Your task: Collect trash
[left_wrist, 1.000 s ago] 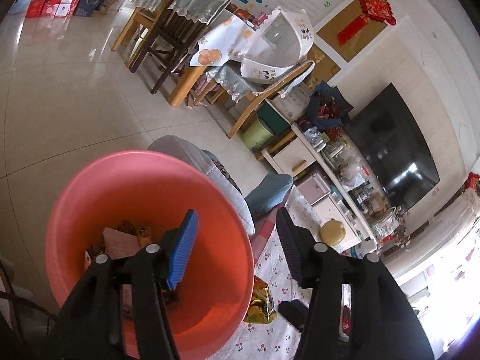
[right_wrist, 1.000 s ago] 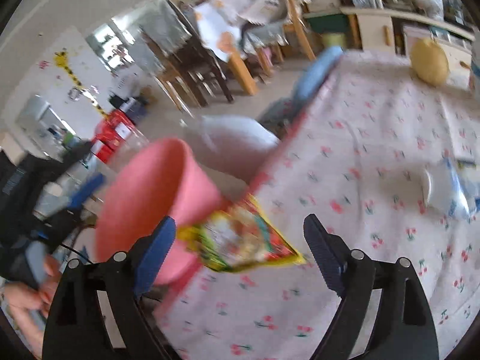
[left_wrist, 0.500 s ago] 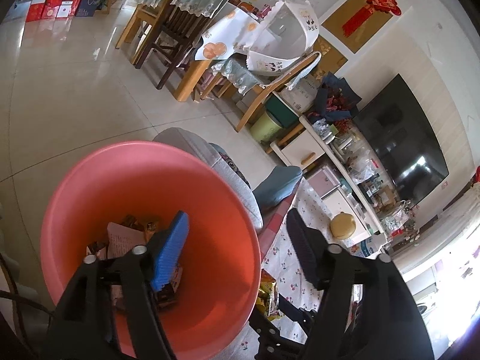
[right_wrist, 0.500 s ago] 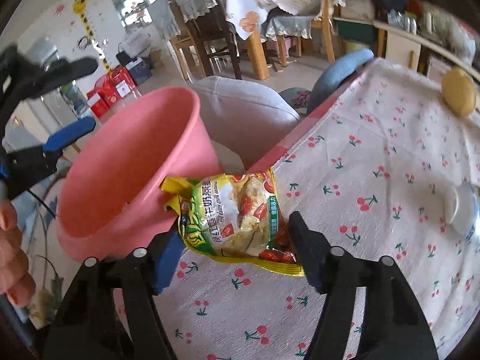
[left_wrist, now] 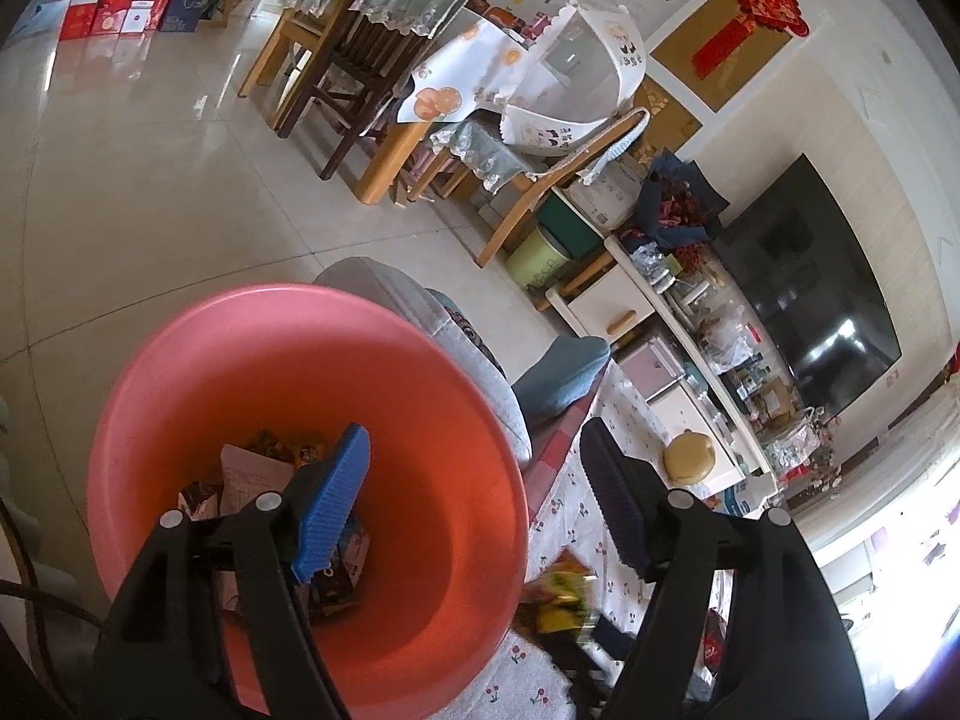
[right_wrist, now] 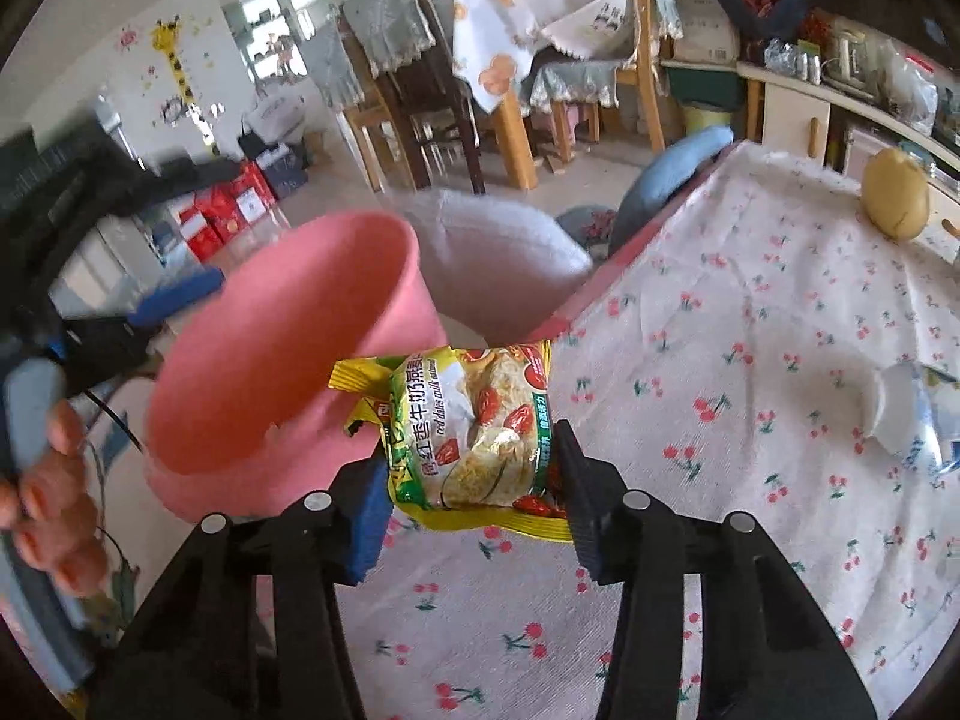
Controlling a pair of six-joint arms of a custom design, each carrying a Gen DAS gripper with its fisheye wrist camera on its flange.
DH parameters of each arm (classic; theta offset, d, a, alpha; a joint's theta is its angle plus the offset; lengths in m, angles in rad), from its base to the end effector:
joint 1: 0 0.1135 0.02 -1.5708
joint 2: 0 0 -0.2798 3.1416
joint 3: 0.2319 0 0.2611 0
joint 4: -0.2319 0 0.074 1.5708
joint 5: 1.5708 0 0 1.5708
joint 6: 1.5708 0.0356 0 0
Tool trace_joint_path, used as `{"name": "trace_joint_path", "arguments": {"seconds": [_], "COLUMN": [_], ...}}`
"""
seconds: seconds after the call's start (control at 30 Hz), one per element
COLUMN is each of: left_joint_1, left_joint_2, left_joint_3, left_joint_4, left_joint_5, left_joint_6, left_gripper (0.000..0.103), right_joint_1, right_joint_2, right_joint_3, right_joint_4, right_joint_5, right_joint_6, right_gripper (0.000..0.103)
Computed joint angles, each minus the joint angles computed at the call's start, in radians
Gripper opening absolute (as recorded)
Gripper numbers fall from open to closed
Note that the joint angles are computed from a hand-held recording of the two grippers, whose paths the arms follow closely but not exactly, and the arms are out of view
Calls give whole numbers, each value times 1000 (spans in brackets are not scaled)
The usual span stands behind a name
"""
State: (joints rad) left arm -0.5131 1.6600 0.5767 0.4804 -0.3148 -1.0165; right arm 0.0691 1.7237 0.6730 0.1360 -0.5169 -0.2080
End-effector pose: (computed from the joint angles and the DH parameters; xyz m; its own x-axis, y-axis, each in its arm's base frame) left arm 0.2718 -0.1405 0.1346 -0.4680 -0.6643 -0.5828 -0.2913 0.7386 -0.6080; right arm 0.3031 0.0386 0.1162 -0.6990 -0.2283 -0.6777 -0.5162 0.8169 0.2572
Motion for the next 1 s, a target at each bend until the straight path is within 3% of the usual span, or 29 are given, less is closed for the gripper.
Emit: {"name": "trace_joint_path", "arguments": {"seconds": [0.17,0.27,0.37,0.43,0.63,0.83,1.0], "left_joint_1": [6,14,18,20,-10,-100,-174], "left_joint_2": [-29,-63,-87,-95,-55,9,69], "left_joint_3": [-46,-84,-109,-118,-64,45,113], "left_joint_4": [31,49,58,63,55,13,53], "left_joint_5": [-34,-72,-104,-117,-143,-209,-244], "left_joint_6": [-38,-66,-83,-85,-29,134,247], "left_gripper": [78,79,81,82,89,92,97], "right_joint_1": [23,98,175,199,69,-96,-264], "right_joint_2": [-142,-196,-192,-183,-194,-225,-270], "right_joint_3": [1,30,52,53,-17,-84,-143], "right_joint_4": [-43,-72,-72,-68,-60,-104,-145], "right_joint_5": [-62,-42,-2,40,-14,-19,-50], "right_joint_6": [42,52,52,58,80,-19,-141], "right_gripper": [52,59,86,86,89,89,89]}}
